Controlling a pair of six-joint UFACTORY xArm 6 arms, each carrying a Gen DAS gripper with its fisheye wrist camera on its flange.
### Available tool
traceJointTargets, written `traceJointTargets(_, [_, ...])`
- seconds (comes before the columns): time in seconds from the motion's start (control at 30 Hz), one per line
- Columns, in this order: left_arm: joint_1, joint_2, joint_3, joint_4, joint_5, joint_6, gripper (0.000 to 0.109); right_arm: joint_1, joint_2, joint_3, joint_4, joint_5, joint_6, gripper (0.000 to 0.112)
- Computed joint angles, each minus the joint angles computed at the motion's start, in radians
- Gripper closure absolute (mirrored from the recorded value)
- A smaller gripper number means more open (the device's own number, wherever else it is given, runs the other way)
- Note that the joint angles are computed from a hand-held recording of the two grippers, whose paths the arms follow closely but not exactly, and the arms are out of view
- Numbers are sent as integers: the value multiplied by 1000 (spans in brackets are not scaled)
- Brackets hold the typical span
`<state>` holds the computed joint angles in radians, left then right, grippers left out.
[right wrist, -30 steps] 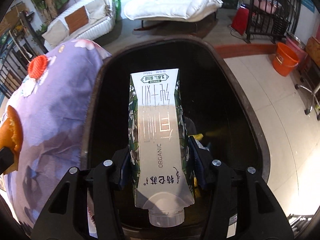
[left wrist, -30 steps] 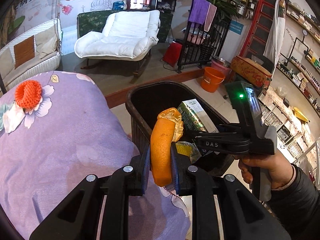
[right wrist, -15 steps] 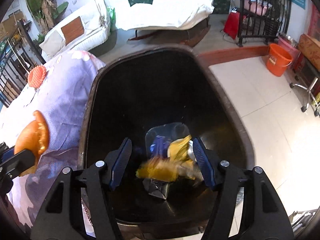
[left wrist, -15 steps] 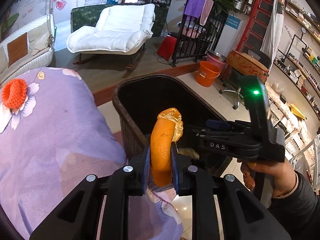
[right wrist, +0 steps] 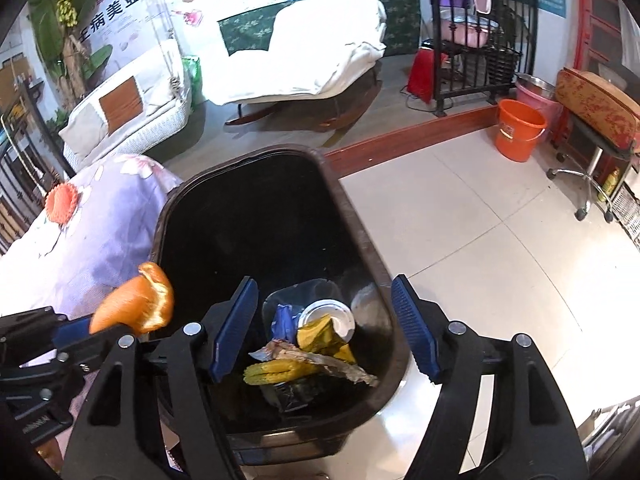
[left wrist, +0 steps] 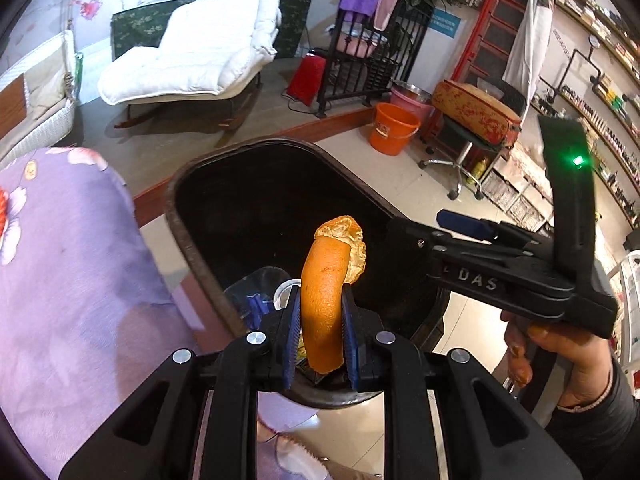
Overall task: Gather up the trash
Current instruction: 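Lower the orange peel into the black bin and open the left tool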
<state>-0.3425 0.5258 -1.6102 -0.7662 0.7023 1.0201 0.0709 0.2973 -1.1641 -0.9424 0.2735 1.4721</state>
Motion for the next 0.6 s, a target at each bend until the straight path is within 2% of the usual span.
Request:
traceJointTargets(0.3, [-32, 46, -42, 93, 4, -50, 87, -24, -28, 41, -30, 2, 51, 40])
traceJointTargets(0.4, [-33, 56, -52, 87, 6, -47, 70, -28, -31, 48, -27, 2, 52, 38])
traceJointTargets(0.47, [-36, 53, -43, 64, -17, -29, 39, -27, -29, 46, -24, 7, 54, 37])
traceJointTargets(0.53, [-38, 42, -22, 27, -40, -4, 31, -29, -30, 47, -26, 5, 60, 36])
traceJointTargets(0.6, [-36, 34, -14, 20, -32, 4, 29, -30, -29, 46, -30, 6, 65, 35])
